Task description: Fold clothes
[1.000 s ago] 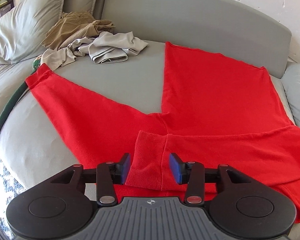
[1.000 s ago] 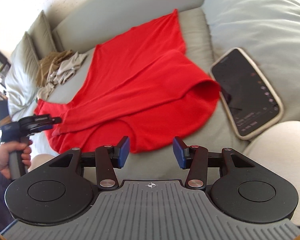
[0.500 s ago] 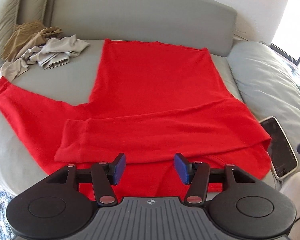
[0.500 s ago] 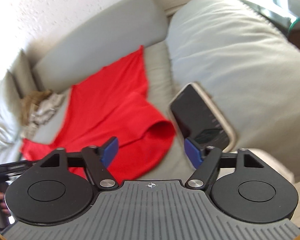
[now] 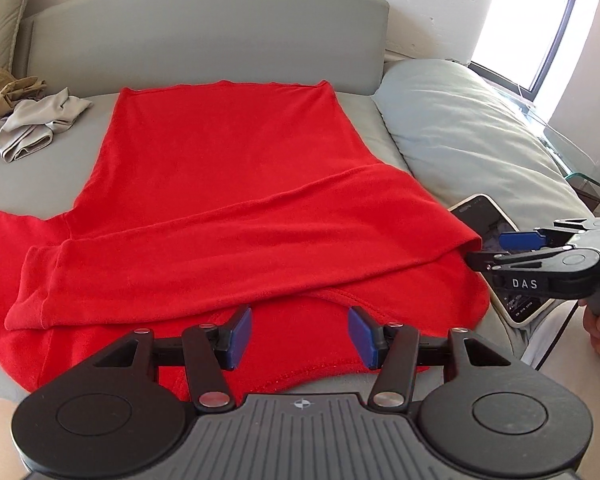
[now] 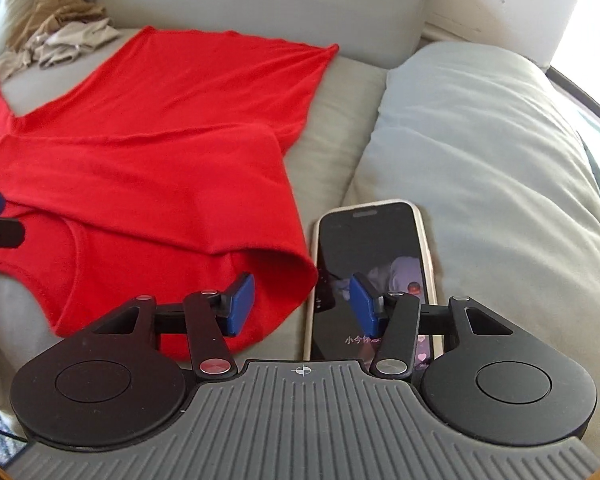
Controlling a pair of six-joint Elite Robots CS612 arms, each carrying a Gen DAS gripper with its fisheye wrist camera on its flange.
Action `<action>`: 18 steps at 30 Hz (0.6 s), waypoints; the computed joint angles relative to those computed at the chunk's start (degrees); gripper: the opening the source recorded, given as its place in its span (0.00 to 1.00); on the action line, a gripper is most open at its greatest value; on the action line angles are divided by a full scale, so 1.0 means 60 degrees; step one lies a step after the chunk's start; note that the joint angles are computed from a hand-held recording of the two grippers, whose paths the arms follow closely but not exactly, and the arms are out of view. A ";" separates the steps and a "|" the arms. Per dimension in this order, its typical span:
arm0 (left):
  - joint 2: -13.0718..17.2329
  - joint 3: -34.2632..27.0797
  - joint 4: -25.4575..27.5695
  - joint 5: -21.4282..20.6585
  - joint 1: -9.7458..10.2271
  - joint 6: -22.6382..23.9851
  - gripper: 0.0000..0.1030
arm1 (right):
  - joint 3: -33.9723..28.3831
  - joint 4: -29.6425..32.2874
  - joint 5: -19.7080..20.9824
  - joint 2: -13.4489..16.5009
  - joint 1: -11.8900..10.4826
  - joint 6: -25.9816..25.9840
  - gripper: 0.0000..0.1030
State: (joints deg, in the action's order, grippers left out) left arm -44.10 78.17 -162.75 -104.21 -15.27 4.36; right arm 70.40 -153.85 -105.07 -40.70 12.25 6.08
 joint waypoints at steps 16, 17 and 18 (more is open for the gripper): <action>0.0020 0.0025 -0.0082 0.0087 0.0060 -0.0399 0.50 | -0.0795 -0.0606 -0.0518 0.0698 0.0030 0.0199 0.00; 0.0016 0.0035 -0.0082 0.0095 0.0062 -0.0406 0.50 | -0.0843 -0.0482 -0.0971 0.0708 0.0097 0.0283 0.00; 0.0019 0.0033 -0.0067 0.0093 0.0064 -0.0418 0.50 | -0.0883 -0.0312 -0.1384 0.0711 0.0152 0.0442 0.00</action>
